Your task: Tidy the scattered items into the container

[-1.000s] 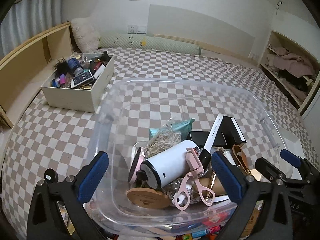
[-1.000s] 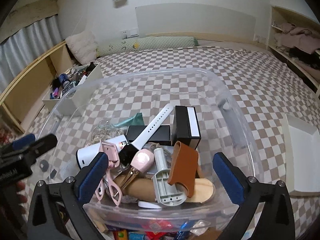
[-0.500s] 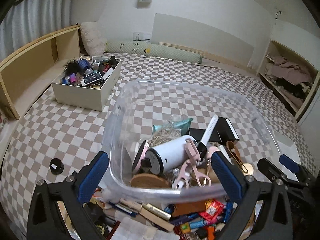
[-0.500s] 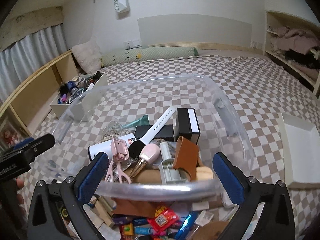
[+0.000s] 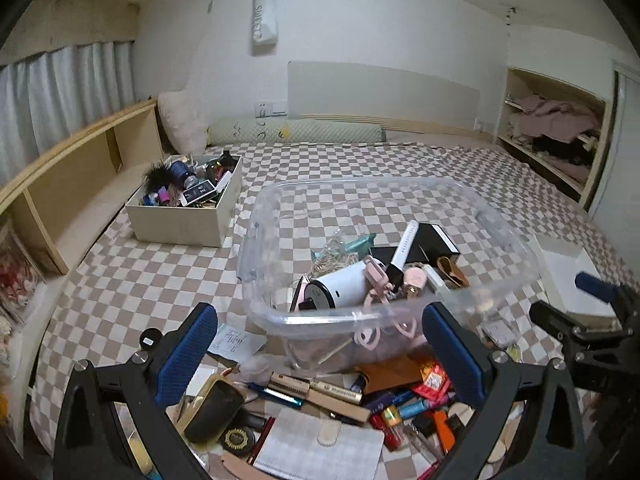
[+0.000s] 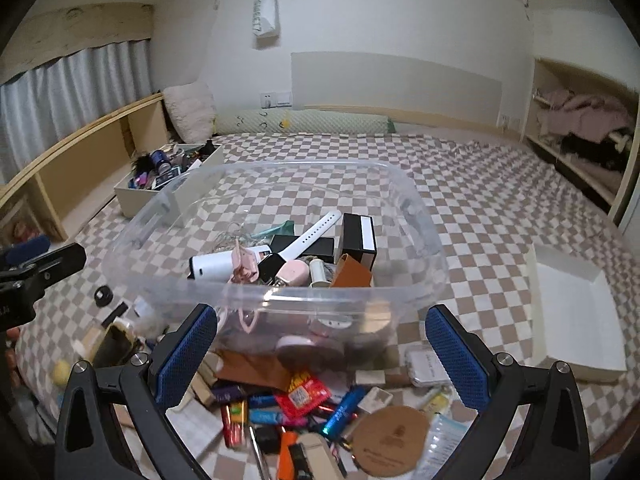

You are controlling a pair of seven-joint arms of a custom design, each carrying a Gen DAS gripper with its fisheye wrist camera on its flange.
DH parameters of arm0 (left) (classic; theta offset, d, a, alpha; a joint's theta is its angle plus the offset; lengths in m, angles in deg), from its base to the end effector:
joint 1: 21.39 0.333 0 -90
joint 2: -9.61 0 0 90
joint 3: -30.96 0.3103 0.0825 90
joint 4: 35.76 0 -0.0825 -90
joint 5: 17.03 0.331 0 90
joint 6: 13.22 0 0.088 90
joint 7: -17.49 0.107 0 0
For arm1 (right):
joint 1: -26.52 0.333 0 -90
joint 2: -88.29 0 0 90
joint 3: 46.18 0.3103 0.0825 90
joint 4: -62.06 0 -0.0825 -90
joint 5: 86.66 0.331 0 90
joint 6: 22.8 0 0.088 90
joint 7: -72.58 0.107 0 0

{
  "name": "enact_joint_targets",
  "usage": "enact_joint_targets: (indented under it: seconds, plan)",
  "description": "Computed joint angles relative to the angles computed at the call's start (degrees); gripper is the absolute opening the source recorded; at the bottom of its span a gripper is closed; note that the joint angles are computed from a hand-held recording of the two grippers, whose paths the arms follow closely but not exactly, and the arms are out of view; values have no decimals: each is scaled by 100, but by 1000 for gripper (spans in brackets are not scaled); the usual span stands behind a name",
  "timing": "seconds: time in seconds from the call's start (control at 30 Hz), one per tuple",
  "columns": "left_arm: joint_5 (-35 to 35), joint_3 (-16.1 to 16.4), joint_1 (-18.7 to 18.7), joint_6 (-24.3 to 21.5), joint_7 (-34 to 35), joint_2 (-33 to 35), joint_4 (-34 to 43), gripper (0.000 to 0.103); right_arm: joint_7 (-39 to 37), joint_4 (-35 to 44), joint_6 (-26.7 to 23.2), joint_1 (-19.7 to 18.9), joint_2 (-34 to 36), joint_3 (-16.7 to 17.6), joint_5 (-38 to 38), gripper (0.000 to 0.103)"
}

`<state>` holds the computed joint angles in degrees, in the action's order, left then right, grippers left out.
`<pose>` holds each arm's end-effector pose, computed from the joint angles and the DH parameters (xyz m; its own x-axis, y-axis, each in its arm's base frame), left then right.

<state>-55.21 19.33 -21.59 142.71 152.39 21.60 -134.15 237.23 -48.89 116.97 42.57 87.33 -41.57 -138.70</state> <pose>0.6124 -0.0925 0.5634 -0.4793 -0.8745 0.0745 -0.5599 0.2393 -0.7933 0.5116 0.1916 0.5605 -0.3635 -0.9315 -0.0155 -0.5860 0.2416 -0.7734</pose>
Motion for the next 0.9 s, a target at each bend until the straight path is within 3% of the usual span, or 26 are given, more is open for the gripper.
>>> enact_joint_targets:
  seconds: [0.27,0.47,0.9]
  plan:
    - [-708,42,39,112,825,-613,-721,103,212,-380,61,58,-444,199,-231,103]
    - [-1167,224,-16,-176,1334,-943,-1061,103,143,-504,-139,127,-548,361,-307,103]
    - [-1500,472,-170,-219,1987,-1320,-1658,103,233,-789,-191,202,-747,453,-198,103]
